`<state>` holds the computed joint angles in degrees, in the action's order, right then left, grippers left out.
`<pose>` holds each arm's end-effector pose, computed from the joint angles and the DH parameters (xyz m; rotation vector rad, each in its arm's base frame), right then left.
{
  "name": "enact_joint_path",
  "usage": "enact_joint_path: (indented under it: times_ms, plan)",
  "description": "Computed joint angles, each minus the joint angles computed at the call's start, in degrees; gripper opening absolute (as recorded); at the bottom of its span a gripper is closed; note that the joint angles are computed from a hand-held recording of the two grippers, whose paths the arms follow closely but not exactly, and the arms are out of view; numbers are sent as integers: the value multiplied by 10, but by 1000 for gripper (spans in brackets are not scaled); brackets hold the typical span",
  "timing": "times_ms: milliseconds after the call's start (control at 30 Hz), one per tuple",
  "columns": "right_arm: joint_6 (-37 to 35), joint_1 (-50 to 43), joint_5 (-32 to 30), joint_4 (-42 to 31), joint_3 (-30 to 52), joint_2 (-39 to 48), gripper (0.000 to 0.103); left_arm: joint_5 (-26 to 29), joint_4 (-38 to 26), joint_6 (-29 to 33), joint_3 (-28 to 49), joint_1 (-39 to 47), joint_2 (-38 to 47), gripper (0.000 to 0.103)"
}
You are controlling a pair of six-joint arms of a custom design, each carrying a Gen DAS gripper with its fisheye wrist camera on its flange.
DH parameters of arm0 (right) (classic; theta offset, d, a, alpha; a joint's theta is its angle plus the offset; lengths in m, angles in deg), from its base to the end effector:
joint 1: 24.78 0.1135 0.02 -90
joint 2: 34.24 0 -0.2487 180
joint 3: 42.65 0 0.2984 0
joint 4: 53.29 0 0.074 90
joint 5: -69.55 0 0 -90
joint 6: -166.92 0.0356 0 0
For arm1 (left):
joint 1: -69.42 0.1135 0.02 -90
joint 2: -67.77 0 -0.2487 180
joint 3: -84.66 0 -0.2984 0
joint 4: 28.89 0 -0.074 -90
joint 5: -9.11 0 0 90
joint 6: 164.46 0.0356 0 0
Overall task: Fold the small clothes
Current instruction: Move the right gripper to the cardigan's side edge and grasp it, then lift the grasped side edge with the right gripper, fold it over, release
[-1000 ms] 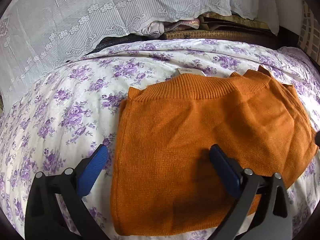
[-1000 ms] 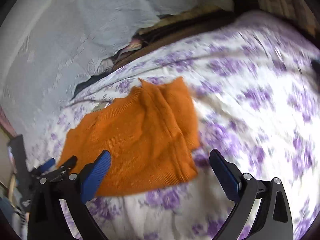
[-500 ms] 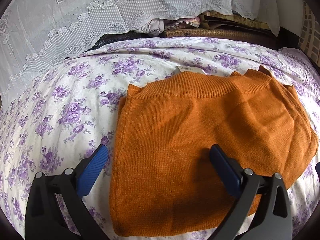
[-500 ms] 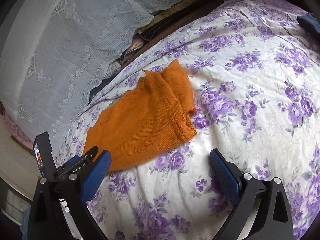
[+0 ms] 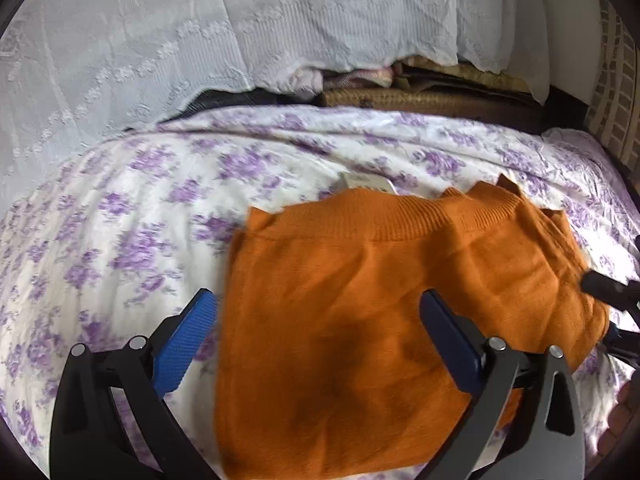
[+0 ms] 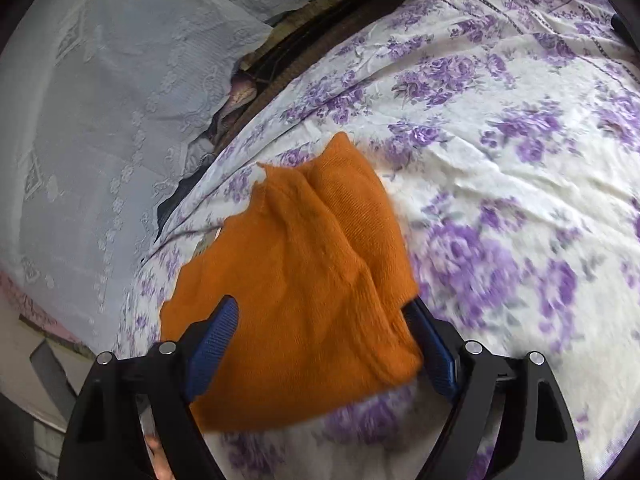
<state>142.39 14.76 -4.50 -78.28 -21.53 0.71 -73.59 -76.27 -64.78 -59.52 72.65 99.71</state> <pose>0.1529 0.1136 0.1168 0.6672 2.2096 0.6787 0.1859 0.0060 0.1900 0.1941 2.3145 -0.0350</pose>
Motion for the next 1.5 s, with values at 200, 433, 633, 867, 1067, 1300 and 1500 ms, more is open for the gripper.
enact_joint_path:
  times_ms: [200,433,633,867,1067,1300,1500]
  plan:
    - [-33,4,51,83,16,92,77,-64,27,-8,9,-51,87,99]
    - [-24,3,33,74,-55,-48,46,-63,32,-7,-1,-47,78,99]
    - [-48,8,32,107,-16,53,50,-60,28,-6,-2,-43,73,99]
    - [-43,-7,26,123,-31,47,30,-55,23,-5,-6,-38,60,99]
    - [-48,16,59,109,-27,39,28,-53,16,-2,-17,-33,20,99]
    - [-83,65,119,99,6,72,25,-64,18,-3,-17,-38,18,99]
    - [-44,-31,-23,147,-36,59,28,-49,21,2,-9,-26,52,99]
